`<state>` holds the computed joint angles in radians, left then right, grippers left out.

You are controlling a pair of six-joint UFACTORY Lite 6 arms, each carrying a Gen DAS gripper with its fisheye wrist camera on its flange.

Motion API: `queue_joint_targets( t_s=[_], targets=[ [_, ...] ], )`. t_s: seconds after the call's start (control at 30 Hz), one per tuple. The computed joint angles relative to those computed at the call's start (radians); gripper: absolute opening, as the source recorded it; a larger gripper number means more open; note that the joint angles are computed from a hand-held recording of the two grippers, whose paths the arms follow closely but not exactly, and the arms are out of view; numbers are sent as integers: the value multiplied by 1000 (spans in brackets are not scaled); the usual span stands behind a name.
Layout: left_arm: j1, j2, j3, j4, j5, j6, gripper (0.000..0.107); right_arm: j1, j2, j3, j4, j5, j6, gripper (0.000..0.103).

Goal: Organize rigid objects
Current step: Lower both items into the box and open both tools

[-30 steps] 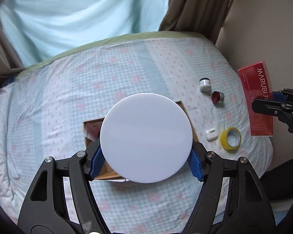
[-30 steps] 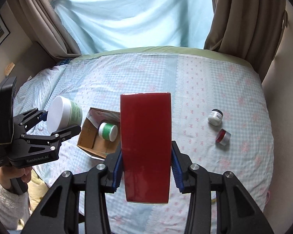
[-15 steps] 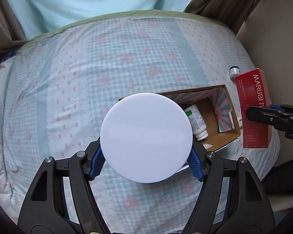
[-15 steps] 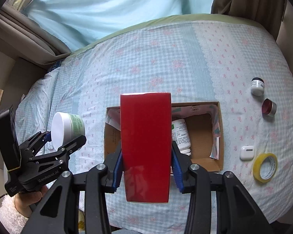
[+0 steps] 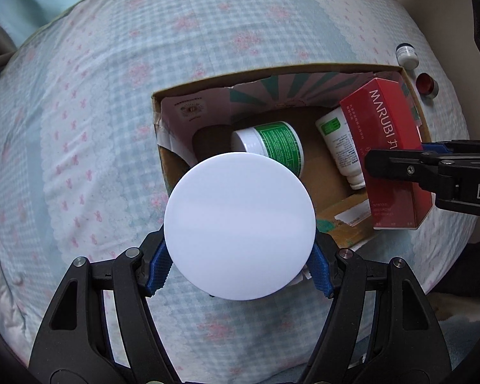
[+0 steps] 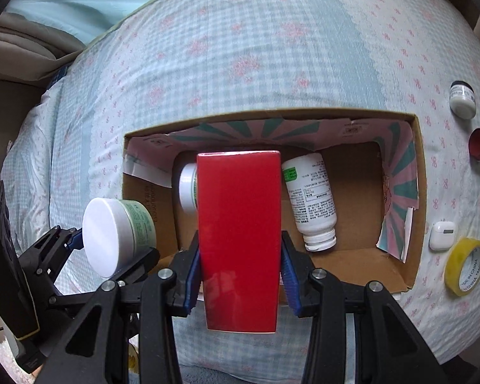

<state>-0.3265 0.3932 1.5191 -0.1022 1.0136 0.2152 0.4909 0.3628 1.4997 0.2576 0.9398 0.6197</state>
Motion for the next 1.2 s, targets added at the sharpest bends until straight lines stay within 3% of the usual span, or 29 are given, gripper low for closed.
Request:
queue_joint_targets(
  t_s=[0.4, 0.43, 0.47, 0.5, 0.53, 0.57, 0.9, 1.2],
  targets=[
    [-53, 99, 92, 60, 57, -27, 71, -51, 47, -74, 136, -60, -113, 41],
    [-52, 94, 93, 54, 60, -19, 90, -50, 51, -75, 137, -66, -114, 44],
    [-50, 86, 95, 47, 63, -11, 103, -48, 49, -79, 136, -76, -110, 49],
    [-48, 68, 87, 44, 51, -7, 103, -48, 44, -85, 137, -91, -104, 69],
    [-44, 61, 91, 44, 57, -3, 103, -47, 45, -83, 137, -94, -96, 99],
    [-40, 54, 95, 40, 61, -1, 103, -44, 45, -78, 117, -87, -72, 103],
    [-6, -39, 59, 47, 89, -39, 103, -18, -29, -126, 51, -76, -18, 103],
    [15, -228, -27, 54, 112, -73, 103, 55, -142, -108, -64, -48, 104, 103]
  ],
)
